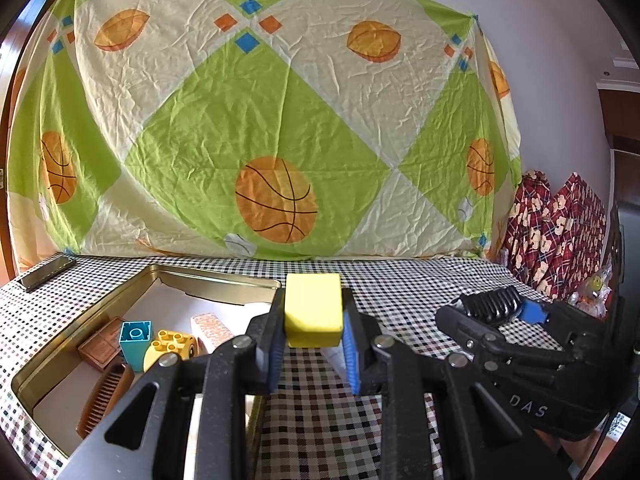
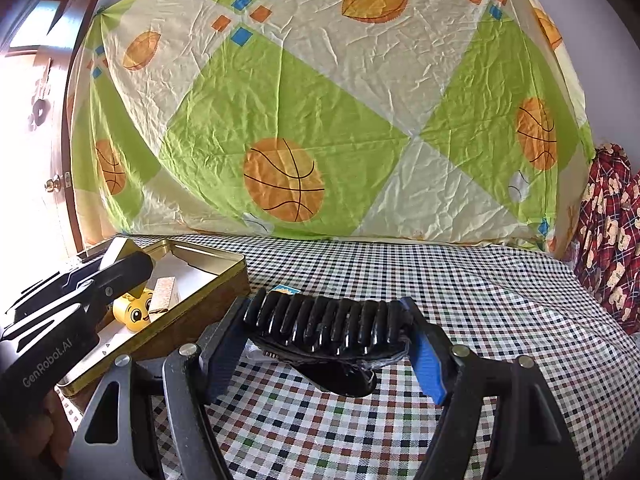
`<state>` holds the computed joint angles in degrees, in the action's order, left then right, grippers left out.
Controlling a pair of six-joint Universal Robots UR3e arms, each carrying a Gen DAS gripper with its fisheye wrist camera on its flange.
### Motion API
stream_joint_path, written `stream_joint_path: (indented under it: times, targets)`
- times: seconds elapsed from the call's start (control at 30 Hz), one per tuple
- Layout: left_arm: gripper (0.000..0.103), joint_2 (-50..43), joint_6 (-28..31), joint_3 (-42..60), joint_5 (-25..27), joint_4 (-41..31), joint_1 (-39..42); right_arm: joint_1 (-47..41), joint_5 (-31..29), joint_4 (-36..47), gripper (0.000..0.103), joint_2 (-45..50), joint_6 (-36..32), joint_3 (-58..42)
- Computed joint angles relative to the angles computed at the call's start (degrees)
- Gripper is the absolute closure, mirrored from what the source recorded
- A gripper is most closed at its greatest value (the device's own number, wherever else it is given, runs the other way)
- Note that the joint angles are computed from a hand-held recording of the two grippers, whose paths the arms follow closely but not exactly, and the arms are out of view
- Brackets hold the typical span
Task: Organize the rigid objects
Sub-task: 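Lift the yellow cube with left tool while right tool carries the comb toward the tin, then carry the yellow cube over the tin with left tool while right tool lowers the comb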
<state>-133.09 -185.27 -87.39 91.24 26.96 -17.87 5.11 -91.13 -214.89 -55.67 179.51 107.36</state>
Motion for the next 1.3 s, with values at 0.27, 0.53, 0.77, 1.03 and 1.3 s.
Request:
stream_joint_path:
  times: [0.27,0.53,0.77,1.03,1.3]
  targets:
    - [0.08,1.26,-0.58,-3.16,-0.31,2.69,1.16,1.21,-0.79,1.09,0.028,0.71,0.08,-1.71]
    - [0.08,2.48,-0.9,-5.8,-1.38,4.12,2.45,1.31,1.28,1.37,0.028,1.06,0.55,-2.37]
    - [0.08,3.4,-0.86,-7.85,-1.85,5.71,3.29,2.83,1.09,2.5,0.028,1.77,0.04,-4.01]
    - [0.08,4.61,-1.3,-9.95,-2.7,6.71,4.49,3.43,0.94,3.23,0.028,2.12,0.6,-4.93]
    - [0.08,6.27,-1.6,-12.37,-3.64,7.94,6.19,5.84,0.33,5.96,0.028,3.78,-0.16,-8.67]
